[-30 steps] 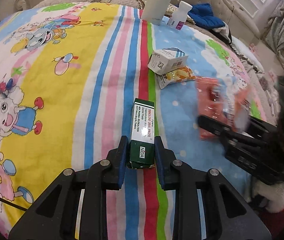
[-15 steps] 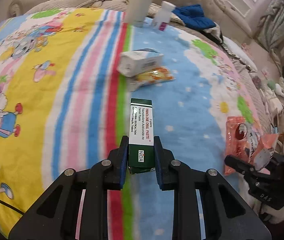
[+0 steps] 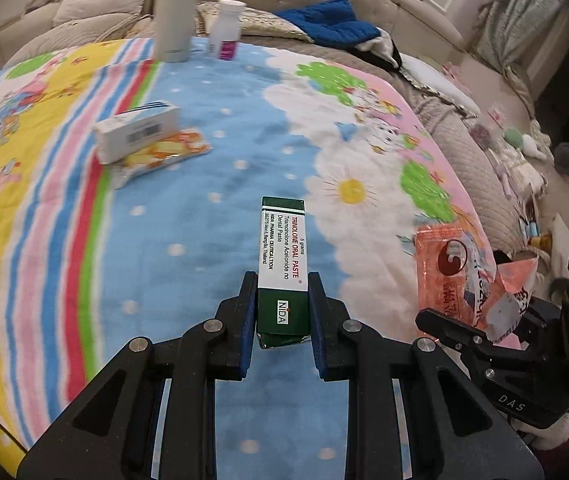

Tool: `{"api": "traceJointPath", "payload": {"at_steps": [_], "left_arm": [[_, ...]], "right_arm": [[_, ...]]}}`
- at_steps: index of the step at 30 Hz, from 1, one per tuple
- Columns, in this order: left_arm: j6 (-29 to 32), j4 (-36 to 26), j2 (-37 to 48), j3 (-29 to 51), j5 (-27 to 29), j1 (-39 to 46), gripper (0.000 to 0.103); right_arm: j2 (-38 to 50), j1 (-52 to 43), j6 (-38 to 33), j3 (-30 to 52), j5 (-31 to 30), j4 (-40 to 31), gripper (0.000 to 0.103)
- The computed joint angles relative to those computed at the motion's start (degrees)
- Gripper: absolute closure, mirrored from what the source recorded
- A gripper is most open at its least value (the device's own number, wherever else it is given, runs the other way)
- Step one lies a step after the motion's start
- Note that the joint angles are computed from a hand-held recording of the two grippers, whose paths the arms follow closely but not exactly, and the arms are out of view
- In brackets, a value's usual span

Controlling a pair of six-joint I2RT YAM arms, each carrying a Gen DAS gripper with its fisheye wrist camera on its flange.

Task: Collect trash
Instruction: 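Carry the toothpaste box and red snack bag over the black bin and open both tools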

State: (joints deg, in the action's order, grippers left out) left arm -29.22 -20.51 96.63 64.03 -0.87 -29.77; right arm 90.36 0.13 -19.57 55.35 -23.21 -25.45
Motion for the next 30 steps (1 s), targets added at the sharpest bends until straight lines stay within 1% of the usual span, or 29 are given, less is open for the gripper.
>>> {"api": "traceJointPath", "payload": {"at_steps": [4, 12, 24, 30], "left_arm": [[-0.4, -0.5, 2.3, 2.5, -1.5, -3.1, 0.082], [-1.1, -1.8, 7.0, 8.5, -2.4, -7.8, 0.082], [-0.6, -6.1, 16.0, 21.3, -3.4, -13.9, 0.082], [-0.1, -8.9, 21.2, 29.5, -3.5, -16.8, 0.082]], "right_arm": [[-0.8, -3.1, -1.5, -0.3, -0.8, -1.0, 0.069], [-1.4, -10.0, -4.5, -0.2, -2.1, -2.6, 0.069], [1.2, -23.2, -9.8, 2.9, -5.2, -5.6, 0.069], [3.1, -29.2, -12.2, 5.3, -6.3, -7.5, 0.069]]}}
